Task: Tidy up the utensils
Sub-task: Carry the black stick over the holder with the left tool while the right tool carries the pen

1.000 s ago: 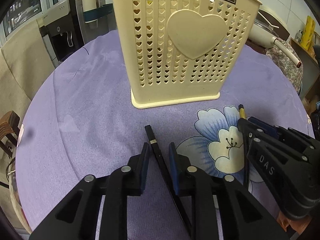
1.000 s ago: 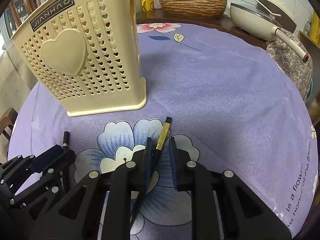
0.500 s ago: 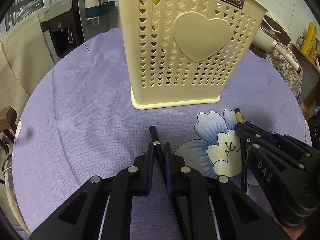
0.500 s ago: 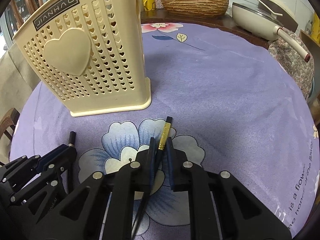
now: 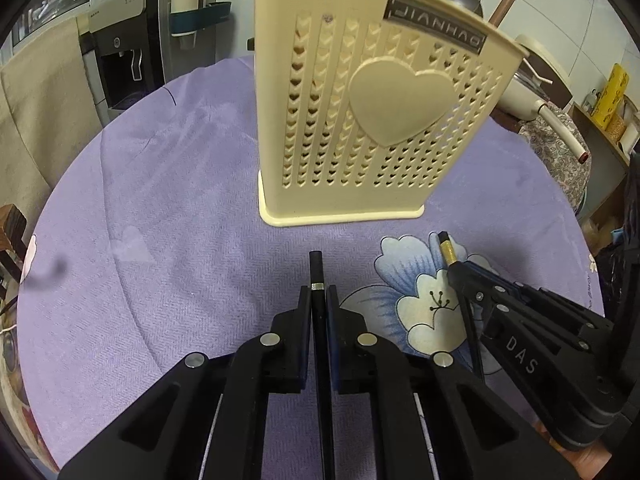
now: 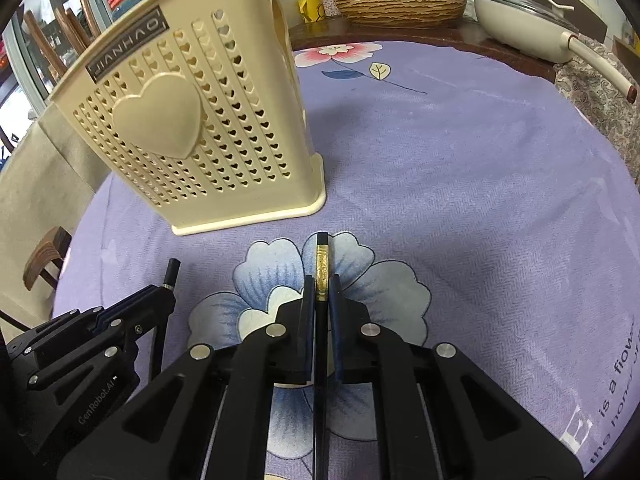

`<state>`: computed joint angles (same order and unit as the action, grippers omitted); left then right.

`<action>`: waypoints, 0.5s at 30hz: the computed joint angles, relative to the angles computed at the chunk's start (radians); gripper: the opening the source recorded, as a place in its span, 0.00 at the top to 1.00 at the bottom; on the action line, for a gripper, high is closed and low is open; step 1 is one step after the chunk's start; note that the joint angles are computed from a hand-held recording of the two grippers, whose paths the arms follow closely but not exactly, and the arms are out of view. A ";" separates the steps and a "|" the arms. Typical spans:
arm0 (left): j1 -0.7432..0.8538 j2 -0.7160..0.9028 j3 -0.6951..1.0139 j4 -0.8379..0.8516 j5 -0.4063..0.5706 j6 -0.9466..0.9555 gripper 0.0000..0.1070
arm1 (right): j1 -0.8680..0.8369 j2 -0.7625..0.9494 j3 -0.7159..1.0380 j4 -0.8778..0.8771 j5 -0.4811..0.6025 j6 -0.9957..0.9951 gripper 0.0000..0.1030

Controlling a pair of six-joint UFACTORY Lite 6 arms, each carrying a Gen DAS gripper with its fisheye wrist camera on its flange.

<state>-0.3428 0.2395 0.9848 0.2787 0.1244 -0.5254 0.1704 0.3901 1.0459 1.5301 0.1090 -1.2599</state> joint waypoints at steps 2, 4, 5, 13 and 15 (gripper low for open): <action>0.000 -0.029 -0.012 -0.031 -0.001 0.032 0.93 | -0.008 -0.024 -0.019 0.064 0.013 -0.071 0.92; 0.000 -0.059 -0.027 -0.093 -0.003 0.096 0.93 | -0.018 -0.051 -0.040 0.150 0.035 -0.161 0.93; 0.003 -0.076 -0.036 -0.151 -0.006 0.158 0.93 | -0.020 -0.065 -0.051 0.179 0.040 -0.190 0.93; 0.007 -0.222 -0.084 -0.416 0.012 0.434 0.93 | -0.028 -0.244 -0.159 0.222 0.089 -0.264 0.93; 0.012 -0.258 -0.096 -0.486 0.018 0.511 0.93 | -0.031 -0.288 -0.176 0.186 0.099 -0.243 0.93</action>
